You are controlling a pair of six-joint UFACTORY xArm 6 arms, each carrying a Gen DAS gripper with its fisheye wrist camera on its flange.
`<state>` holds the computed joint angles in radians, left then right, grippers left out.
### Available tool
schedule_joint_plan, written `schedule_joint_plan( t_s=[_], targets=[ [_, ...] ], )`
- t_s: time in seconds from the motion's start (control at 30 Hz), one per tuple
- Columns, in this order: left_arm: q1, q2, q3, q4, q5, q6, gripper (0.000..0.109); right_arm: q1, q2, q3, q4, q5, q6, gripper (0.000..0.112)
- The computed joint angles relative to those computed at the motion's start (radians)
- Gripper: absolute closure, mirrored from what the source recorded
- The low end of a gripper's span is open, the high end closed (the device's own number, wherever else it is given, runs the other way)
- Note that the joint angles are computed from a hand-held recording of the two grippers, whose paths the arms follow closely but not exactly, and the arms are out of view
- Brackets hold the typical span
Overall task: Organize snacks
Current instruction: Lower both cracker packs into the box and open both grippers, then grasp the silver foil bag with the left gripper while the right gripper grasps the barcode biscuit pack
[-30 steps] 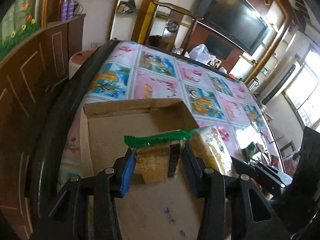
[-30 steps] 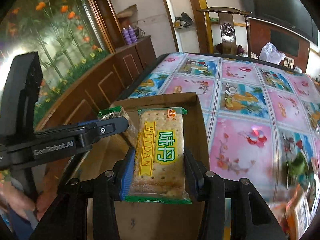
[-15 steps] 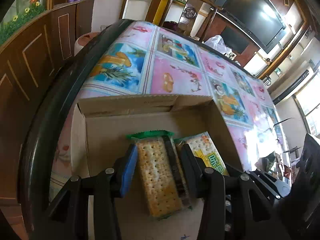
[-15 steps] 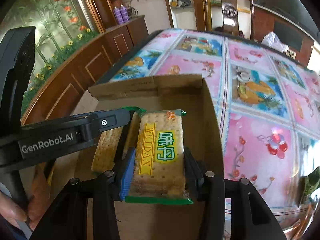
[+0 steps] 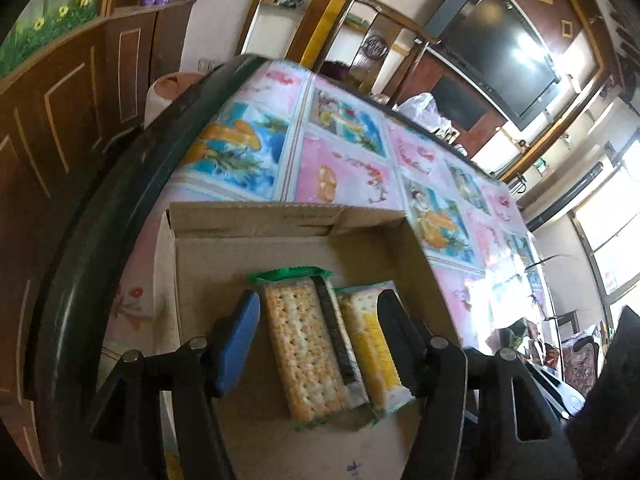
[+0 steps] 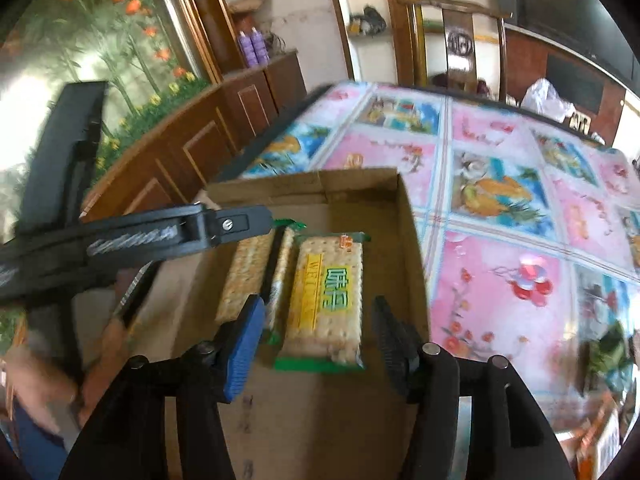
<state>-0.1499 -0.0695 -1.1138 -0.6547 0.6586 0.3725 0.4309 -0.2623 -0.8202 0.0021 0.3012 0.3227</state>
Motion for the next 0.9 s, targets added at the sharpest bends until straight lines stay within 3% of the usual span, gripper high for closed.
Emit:
schedule_joint_plan(
  t_s=[0.07,0.17,0.3,0.43,0.7,0.9],
  targets=[
    [-0.01,-0.04,0.022,-0.007,-0.009,0.017,0.046,-0.012,-0.086,0.075,0.03,-0.016,-0.025,0.041],
    [-0.031,-0.105,0.06,-0.04,-0.009,0.052,0.043,-0.057,-0.245,0.203,0.157,-0.016,-0.115,0.041],
    [-0.107,-0.202,0.127,-0.061,-0.015,0.09,0.038,-0.195,-0.47,0.347,0.151,0.054,-0.104,0.041],
    [-0.202,-0.272,0.181,-0.074,0.011,0.099,0.038,-0.338,-0.609,0.427,0.137,0.12,-0.129,0.04],
    [-0.409,-0.349,0.282,-0.082,0.007,0.083,0.037,-0.494,-0.667,0.493,0.47,0.234,-0.459,0.037],
    [-0.506,-0.314,0.296,-0.042,-0.02,0.034,0.037,-0.461,-0.719,0.556,0.338,0.191,-0.415,0.031]
  ],
)
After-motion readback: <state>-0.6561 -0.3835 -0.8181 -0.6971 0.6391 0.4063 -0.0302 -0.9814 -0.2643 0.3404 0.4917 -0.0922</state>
